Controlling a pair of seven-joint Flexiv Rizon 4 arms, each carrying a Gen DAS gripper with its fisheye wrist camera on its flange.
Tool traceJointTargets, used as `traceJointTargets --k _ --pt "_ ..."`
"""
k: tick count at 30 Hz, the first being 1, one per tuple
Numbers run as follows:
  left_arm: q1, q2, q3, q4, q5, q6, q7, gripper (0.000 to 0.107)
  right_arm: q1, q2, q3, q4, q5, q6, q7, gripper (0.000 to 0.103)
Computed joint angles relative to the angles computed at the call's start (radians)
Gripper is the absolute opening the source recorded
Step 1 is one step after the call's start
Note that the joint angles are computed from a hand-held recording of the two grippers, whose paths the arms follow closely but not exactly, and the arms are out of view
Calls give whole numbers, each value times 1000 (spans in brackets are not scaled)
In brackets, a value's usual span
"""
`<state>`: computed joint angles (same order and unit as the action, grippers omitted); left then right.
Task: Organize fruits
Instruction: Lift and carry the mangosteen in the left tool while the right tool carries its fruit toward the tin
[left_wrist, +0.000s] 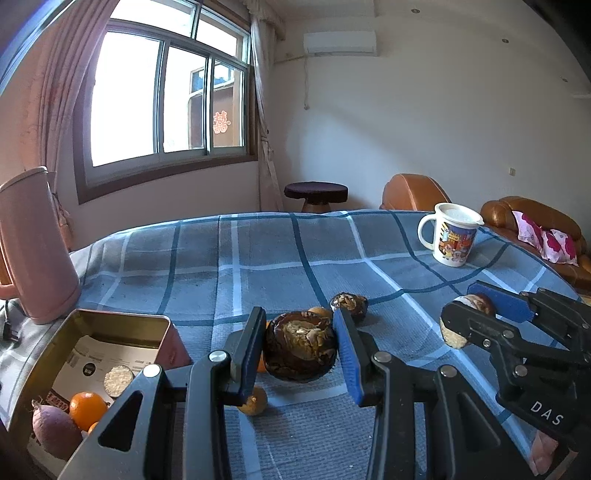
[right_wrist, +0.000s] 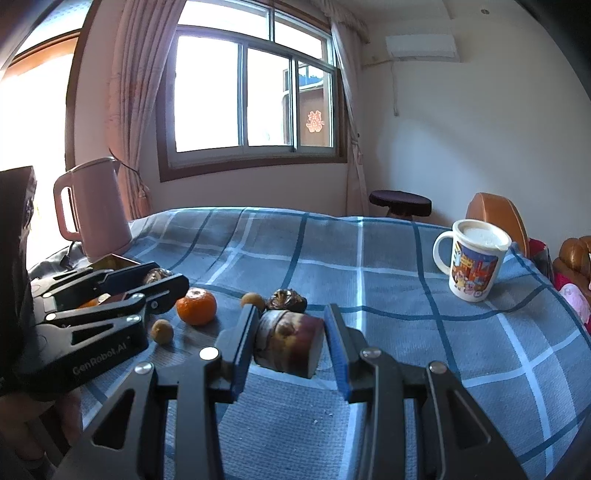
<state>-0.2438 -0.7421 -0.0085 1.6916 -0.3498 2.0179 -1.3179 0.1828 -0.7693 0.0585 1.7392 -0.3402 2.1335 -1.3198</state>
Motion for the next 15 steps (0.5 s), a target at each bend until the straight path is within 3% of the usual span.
traceJointTargets --k 15 --pt "-22 -1 13 22 -44 77 9 40 11 -2 -9 9 20 41 -23 40"
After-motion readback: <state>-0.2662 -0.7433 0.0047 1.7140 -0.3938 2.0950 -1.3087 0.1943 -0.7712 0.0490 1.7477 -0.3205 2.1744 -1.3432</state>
